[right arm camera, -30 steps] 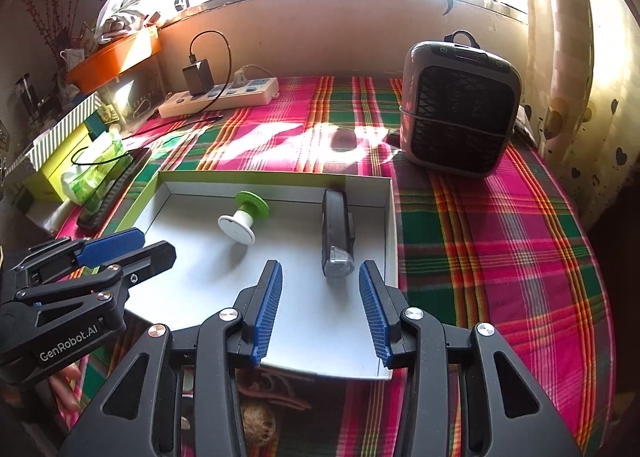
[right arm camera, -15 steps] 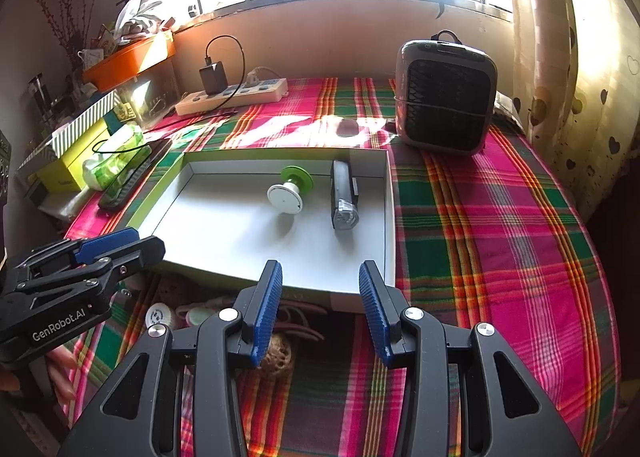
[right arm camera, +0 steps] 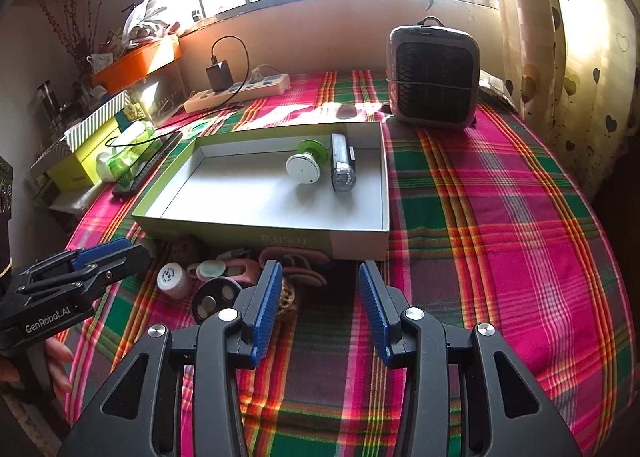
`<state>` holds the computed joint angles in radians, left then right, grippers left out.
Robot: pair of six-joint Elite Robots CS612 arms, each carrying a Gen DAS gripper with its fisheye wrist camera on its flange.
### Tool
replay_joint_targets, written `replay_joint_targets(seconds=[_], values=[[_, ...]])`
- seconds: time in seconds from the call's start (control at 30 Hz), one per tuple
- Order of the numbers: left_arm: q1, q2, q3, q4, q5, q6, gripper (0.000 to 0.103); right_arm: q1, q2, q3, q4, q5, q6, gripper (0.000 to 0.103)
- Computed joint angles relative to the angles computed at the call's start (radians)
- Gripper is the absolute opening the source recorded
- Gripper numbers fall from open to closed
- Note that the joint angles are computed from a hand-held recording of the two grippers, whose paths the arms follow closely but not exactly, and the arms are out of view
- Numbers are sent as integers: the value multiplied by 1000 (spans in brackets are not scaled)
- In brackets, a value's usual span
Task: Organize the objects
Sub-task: 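Withdraw left tool toward the white jar while right tool moves toward the walnut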
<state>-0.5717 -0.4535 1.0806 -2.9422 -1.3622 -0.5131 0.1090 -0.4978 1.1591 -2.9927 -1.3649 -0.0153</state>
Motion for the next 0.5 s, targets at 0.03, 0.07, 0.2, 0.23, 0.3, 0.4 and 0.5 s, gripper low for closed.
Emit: replay_joint_targets(seconds=[0.03,0.07,0.2,0.23,0.3,0.4,0.5], values=[[-1,-3,8,-9,-3,5,38,0,-1,5,-2,-3,-1,45],[-2,-4,13,-12,-8,11,38,0,-2,8,-3,-5,-2,47],[-3,-4,23,-6,-26,15,38,-1,-3,19,0,-2,-7,48],[-3,-3,22,0,-30,13,38,-1,-3,21,4,-3,-9,48],[-2,2,15,11,-42,9,38,-1,-3,23,11,-6,-11,48],[-1,11,2,20,-61,10,39,-1,-2,26,21,0,-17,48],[-1,19,-13,39,-67,16,39,-2,-2,25,28,3,-16,48]])
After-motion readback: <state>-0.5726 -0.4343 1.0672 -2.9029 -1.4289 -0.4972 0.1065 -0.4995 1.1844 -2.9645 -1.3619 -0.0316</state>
